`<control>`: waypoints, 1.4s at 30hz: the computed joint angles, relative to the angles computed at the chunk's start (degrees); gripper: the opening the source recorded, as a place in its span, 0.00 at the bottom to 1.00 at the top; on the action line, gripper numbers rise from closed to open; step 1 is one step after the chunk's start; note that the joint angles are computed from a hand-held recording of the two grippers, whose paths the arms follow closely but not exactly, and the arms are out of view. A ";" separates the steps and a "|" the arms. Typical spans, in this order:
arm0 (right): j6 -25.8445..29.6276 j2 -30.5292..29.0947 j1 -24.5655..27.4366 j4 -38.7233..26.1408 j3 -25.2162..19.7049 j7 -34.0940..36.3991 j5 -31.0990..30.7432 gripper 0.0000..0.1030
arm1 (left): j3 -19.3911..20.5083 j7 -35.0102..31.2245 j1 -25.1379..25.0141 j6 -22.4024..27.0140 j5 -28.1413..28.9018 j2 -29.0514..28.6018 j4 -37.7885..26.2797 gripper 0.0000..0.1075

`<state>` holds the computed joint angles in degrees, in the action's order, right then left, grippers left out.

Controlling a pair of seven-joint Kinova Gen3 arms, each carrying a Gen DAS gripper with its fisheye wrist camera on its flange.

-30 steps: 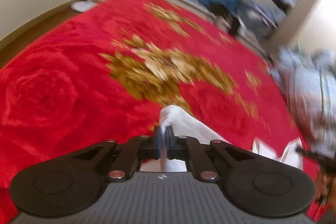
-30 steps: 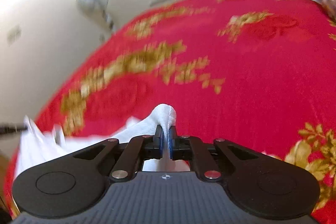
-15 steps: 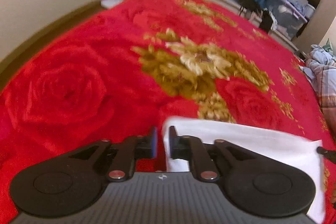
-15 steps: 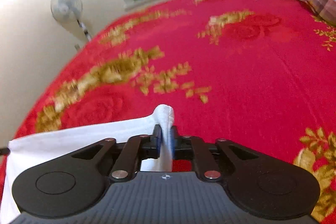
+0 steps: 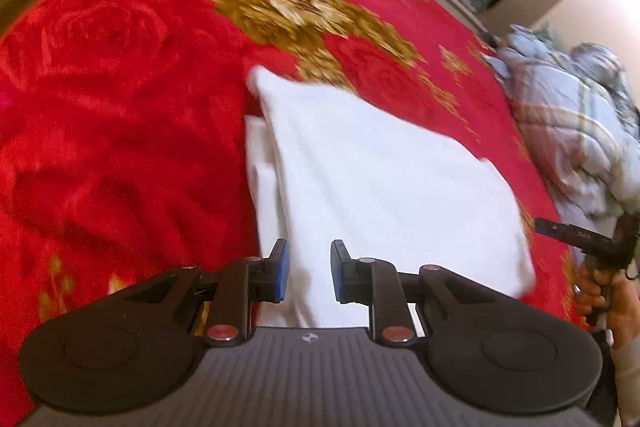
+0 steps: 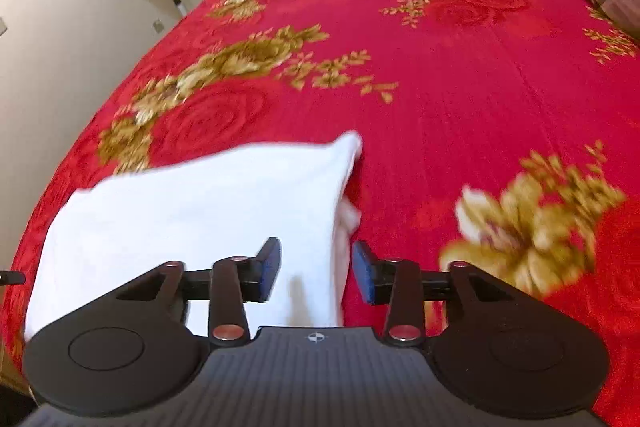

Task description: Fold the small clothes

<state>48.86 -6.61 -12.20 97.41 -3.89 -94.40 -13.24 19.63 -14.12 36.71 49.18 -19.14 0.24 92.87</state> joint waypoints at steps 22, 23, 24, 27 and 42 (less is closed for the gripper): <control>-0.93 -11.58 0.16 12.12 1.09 -6.41 -0.63 0.08 | 5.63 10.53 5.76 10.52 -8.67 -1.10 1.05 0.00; 1.40 -9.88 1.07 11.48 0.18 -8.03 0.58 0.06 | 4.98 8.56 6.15 12.85 -7.04 1.00 0.13 0.00; 3.72 -7.91 0.94 10.85 0.07 -9.42 1.94 0.06 | 4.46 7.08 6.74 14.68 -6.28 2.35 -0.81 0.00; 5.07 -6.55 1.27 9.99 -1.89 -12.17 5.45 0.22 | 4.67 8.25 7.26 14.55 -8.89 2.15 -1.54 0.00; 1.10 -4.78 -0.96 9.57 -5.26 -13.85 12.83 0.57 | 3.85 0.32 2.06 9.43 -2.08 6.27 -4.04 0.05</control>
<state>49.96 -11.39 -13.17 106.98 -9.16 -108.25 -0.41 23.48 -13.80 38.77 58.61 -21.22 6.51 88.83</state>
